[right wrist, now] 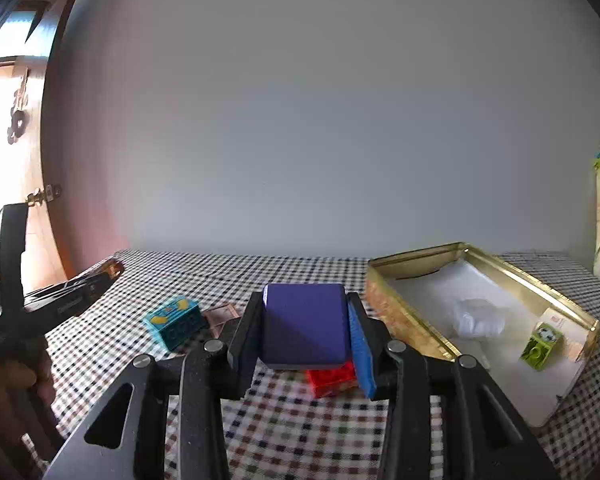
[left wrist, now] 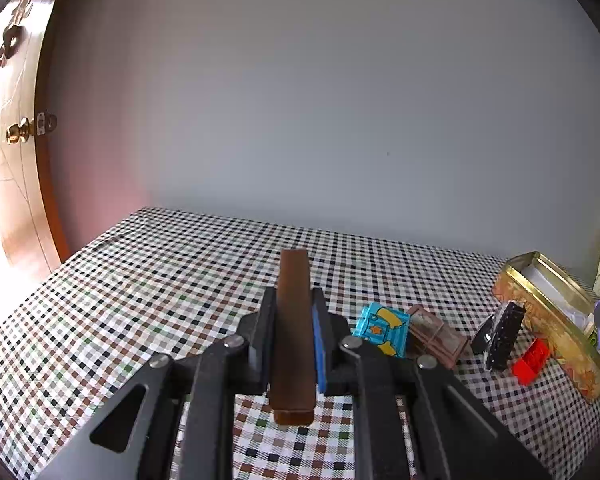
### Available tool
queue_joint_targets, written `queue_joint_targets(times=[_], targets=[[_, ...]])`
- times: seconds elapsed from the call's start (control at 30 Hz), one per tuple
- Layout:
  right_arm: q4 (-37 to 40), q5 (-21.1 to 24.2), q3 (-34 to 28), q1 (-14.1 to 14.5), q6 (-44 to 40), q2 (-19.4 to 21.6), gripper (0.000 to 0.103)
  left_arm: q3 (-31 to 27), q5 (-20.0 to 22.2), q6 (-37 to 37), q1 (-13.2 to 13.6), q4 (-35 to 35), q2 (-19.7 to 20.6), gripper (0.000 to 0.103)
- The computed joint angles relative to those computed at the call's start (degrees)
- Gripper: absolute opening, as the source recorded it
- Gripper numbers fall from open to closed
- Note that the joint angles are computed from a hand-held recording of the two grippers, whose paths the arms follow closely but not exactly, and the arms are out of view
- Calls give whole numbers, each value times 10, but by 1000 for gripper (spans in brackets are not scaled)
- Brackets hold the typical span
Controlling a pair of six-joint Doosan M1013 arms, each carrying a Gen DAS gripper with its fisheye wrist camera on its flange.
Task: Organize rigid objects
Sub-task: 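Lift the brown stick with left while right carries the purple block toward the tin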
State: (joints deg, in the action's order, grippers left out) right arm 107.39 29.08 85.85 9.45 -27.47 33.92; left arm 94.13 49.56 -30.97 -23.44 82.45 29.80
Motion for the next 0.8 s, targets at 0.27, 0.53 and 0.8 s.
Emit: queue_joint_targets(times=[0.27,0.53,0.8], targets=[[12,-17,-6,-5,1,4,42,-19,12,22,-6,-12,11,14],[57,-25,-7,-9,-42,5,42,-50,26,62,-20,-19,30,14],[88,-36,-11,-14,-66,8,42,-73,18,78,-25,-27,43,14]])
